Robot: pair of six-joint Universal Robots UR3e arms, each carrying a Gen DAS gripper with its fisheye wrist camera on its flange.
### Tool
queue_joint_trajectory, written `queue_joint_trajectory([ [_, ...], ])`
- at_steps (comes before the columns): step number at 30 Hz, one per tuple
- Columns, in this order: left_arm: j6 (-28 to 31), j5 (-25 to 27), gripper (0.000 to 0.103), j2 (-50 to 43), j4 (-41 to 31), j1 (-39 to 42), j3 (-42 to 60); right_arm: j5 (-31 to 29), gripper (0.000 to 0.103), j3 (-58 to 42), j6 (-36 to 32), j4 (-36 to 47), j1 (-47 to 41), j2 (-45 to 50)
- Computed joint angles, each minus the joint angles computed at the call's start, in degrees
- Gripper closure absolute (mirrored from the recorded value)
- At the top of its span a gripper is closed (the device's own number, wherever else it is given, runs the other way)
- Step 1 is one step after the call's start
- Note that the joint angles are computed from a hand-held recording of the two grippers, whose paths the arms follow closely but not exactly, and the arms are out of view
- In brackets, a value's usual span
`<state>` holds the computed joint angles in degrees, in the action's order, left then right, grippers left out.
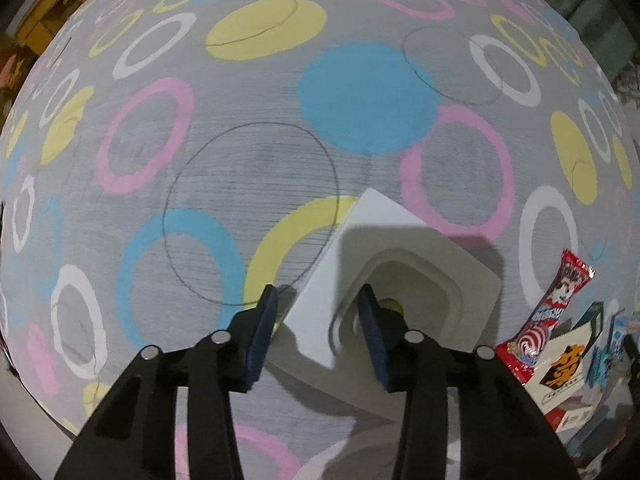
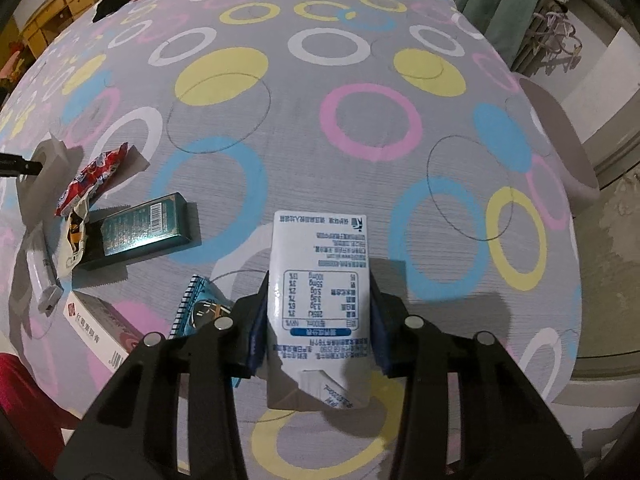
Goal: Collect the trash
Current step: 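Reach the right tool to the white milk carton while the left tool reaches the white square tray, then close the right gripper on the milk carton while the left gripper grasps the white tray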
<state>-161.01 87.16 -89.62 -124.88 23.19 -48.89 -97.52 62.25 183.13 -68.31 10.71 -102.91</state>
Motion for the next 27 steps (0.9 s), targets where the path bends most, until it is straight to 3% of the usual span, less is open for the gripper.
queue_joint_trajectory([
  [9,-0.4,-1.8,0.075,-1.0,-5.9,3.6,4.0,-0.7,0.062,-3.0,1.5,1.5,1.8,0.3],
  [16,0.8,-3.0,0.079,-2.3,-7.7,7.1,6.4,-2.3,0.062,-6.2,3.3,2.1,4.3,1.4],
  [19,4.9,-3.2,0.079,1.3,-8.7,11.5,4.5,-2.9,0.062,-8.6,4.0,2.9,5.3,2.1],
  [27,12.3,-4.9,0.079,2.6,-15.3,19.3,11.5,-5.1,0.062,-18.3,7.1,6.3,10.0,5.9],
])
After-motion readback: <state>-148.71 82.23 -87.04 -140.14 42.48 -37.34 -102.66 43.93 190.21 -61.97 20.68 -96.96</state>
